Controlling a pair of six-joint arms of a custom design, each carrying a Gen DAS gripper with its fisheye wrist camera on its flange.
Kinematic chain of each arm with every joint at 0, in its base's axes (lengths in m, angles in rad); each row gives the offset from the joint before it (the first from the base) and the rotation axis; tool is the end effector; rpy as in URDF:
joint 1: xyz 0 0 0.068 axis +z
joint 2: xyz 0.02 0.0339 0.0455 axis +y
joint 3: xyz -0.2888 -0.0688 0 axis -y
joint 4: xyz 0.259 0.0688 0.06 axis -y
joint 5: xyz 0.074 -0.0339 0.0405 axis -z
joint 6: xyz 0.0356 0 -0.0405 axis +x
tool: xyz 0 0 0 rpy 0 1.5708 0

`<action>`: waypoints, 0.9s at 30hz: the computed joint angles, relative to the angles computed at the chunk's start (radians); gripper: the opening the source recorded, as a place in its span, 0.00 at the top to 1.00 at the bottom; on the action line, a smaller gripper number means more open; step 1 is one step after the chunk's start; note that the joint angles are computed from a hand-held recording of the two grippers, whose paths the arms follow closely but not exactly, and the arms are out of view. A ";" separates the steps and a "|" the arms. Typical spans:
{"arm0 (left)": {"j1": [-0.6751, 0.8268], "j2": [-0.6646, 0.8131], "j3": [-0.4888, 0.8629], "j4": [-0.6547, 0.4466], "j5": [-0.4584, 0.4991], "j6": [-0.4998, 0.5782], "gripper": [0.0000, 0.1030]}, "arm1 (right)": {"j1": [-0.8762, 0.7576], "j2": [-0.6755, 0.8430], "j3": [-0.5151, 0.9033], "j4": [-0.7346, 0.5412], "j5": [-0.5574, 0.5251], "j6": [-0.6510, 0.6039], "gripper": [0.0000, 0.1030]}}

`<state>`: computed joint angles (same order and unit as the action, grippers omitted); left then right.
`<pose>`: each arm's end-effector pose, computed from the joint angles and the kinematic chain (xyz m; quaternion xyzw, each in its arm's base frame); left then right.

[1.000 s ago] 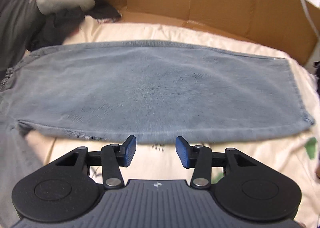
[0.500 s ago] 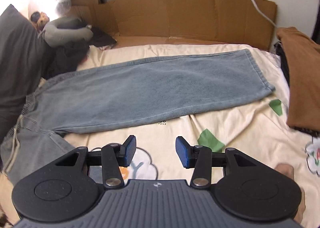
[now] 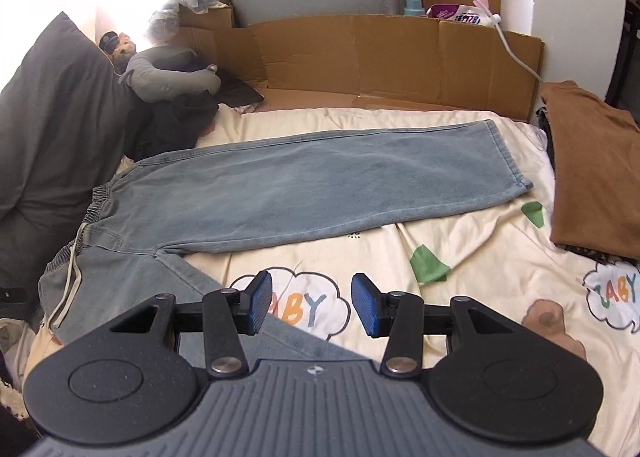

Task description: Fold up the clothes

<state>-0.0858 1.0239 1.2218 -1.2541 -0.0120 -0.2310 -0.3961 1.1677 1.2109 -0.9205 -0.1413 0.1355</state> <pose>0.1653 -0.0138 0.3745 -0.0717 0.9644 -0.0344 0.2522 0.2166 -0.0852 0.3663 0.2233 0.9115 0.0218 0.3447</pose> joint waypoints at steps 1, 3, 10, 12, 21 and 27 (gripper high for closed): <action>-0.003 -0.009 -0.001 -0.007 0.002 0.000 0.38 | 0.002 -0.012 0.002 -0.014 0.005 0.003 0.50; -0.008 -0.022 -0.004 -0.016 0.001 0.002 0.39 | 0.008 -0.036 0.007 -0.041 0.016 0.009 0.50; -0.036 -0.073 0.005 -0.043 -0.009 -0.027 0.39 | 0.049 -0.089 0.004 -0.101 0.043 0.024 0.50; -0.052 -0.083 0.001 -0.049 -0.027 -0.032 0.39 | 0.068 -0.108 -0.014 -0.110 0.047 0.034 0.50; 0.055 -0.140 -0.008 -0.091 0.014 -0.019 0.38 | 0.092 -0.200 -0.119 -0.132 0.033 0.029 0.50; 0.458 -0.151 -0.036 -0.098 0.193 0.199 0.49 | 0.055 -0.229 -0.180 -0.130 0.026 0.005 0.50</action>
